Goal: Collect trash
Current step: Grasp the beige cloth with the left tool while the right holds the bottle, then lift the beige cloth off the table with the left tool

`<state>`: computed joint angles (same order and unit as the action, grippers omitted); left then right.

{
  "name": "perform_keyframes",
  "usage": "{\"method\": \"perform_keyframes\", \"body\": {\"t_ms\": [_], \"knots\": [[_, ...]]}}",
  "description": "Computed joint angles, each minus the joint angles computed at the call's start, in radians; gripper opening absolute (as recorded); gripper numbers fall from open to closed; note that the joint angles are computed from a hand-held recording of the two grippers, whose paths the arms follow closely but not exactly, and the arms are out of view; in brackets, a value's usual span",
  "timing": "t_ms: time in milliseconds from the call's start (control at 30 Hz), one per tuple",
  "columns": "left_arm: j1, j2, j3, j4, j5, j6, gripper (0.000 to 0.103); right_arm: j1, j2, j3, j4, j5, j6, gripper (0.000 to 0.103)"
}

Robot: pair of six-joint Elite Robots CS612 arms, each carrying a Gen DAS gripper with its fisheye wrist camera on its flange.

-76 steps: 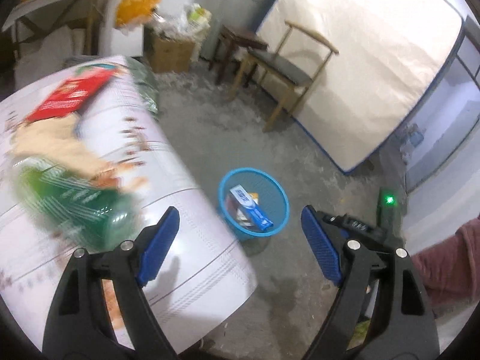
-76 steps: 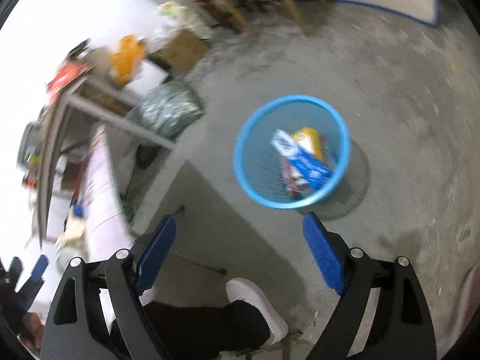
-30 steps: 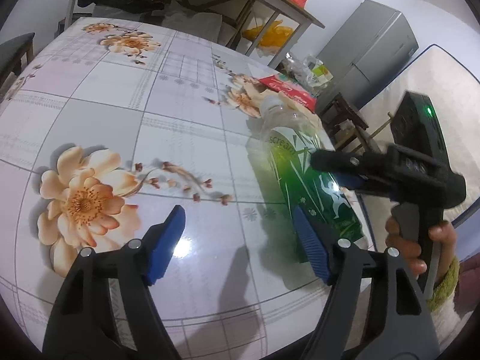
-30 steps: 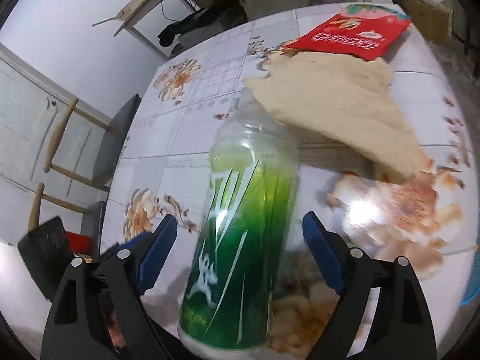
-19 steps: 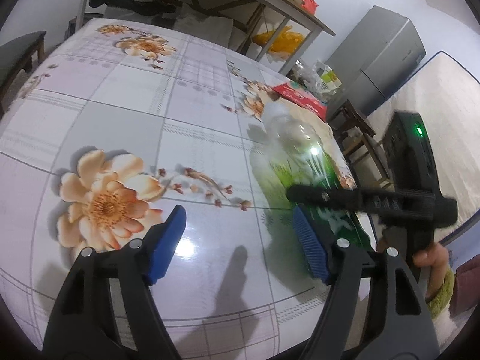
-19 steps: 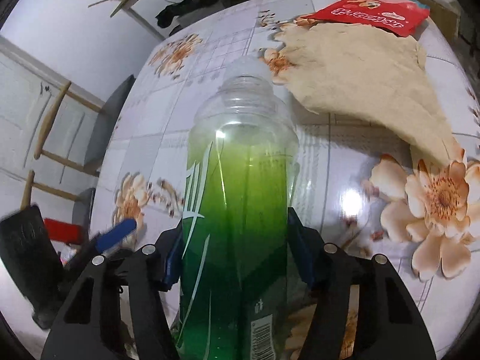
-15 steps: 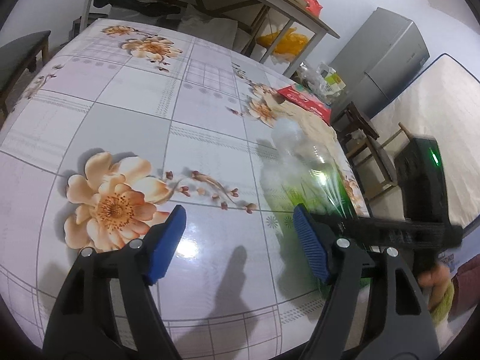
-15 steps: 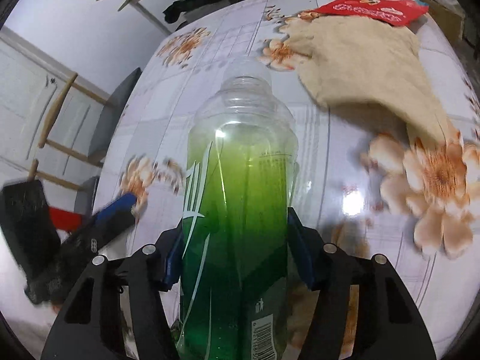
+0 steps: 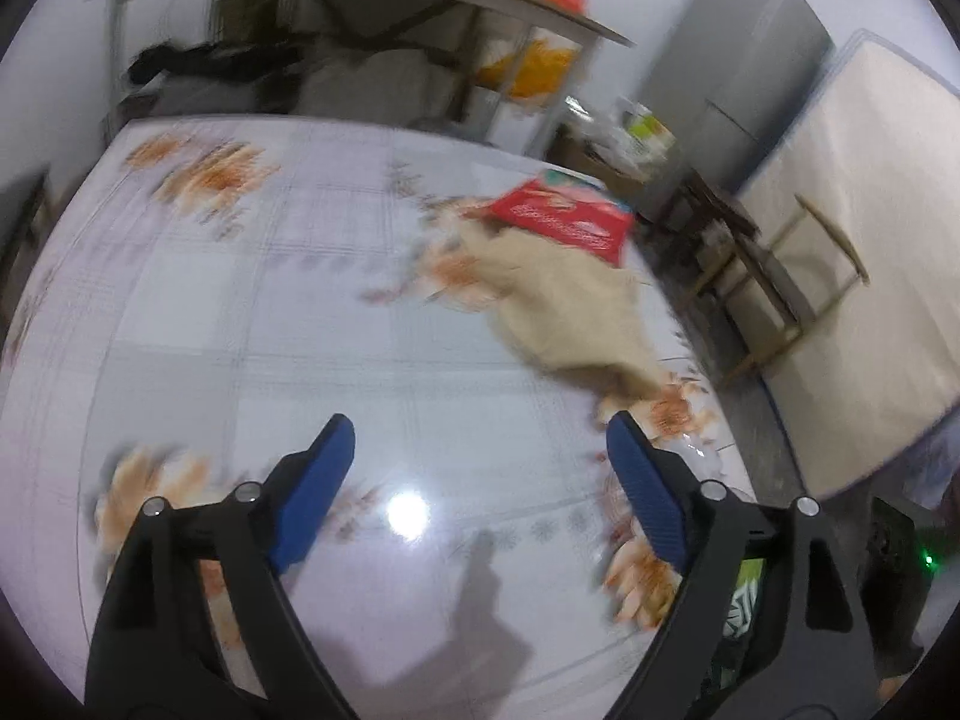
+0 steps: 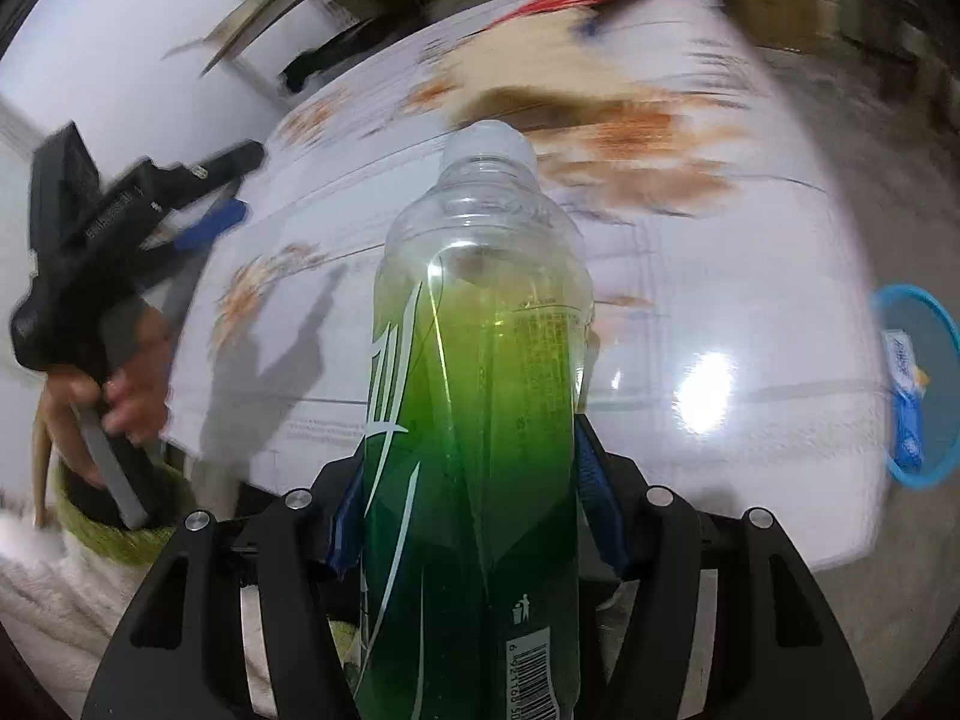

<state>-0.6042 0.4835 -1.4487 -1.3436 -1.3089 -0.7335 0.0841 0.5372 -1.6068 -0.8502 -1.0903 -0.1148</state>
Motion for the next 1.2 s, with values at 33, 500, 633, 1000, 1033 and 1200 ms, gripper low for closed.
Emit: {"method": "perform_keyframes", "body": {"t_ms": [33, 500, 633, 1000, 1033, 1200], "knots": [[0.000, -0.020, 0.039, -0.011, -0.012, 0.032, 0.083, -0.008, 0.004, -0.007, -0.010, -0.003, 0.023, 0.059], [-0.006, -0.206, 0.526, -0.045, 0.046, 0.195, 0.030, -0.053, 0.046, -0.045, -0.098, 0.047, 0.152, 0.059], [-0.008, -0.180, 0.473, -0.018, 0.089, 0.173, 0.001, -0.052, 0.046, -0.039, -0.113, 0.052, 0.156, 0.059], [-0.027, -0.037, 0.081, 0.138, 0.010, 0.098, 0.000, -0.053, 0.042, -0.036, -0.105, 0.046, 0.148, 0.059], [-0.033, -0.028, 0.045, 0.153, 0.003, 0.098, 0.000, -0.052, 0.041, -0.036, -0.105, 0.043, 0.147, 0.059], [-0.042, 0.007, -0.110, 0.208, -0.096, 0.073, 0.000, -0.047, 0.035, -0.029, -0.102, 0.028, 0.146, 0.059]]}}
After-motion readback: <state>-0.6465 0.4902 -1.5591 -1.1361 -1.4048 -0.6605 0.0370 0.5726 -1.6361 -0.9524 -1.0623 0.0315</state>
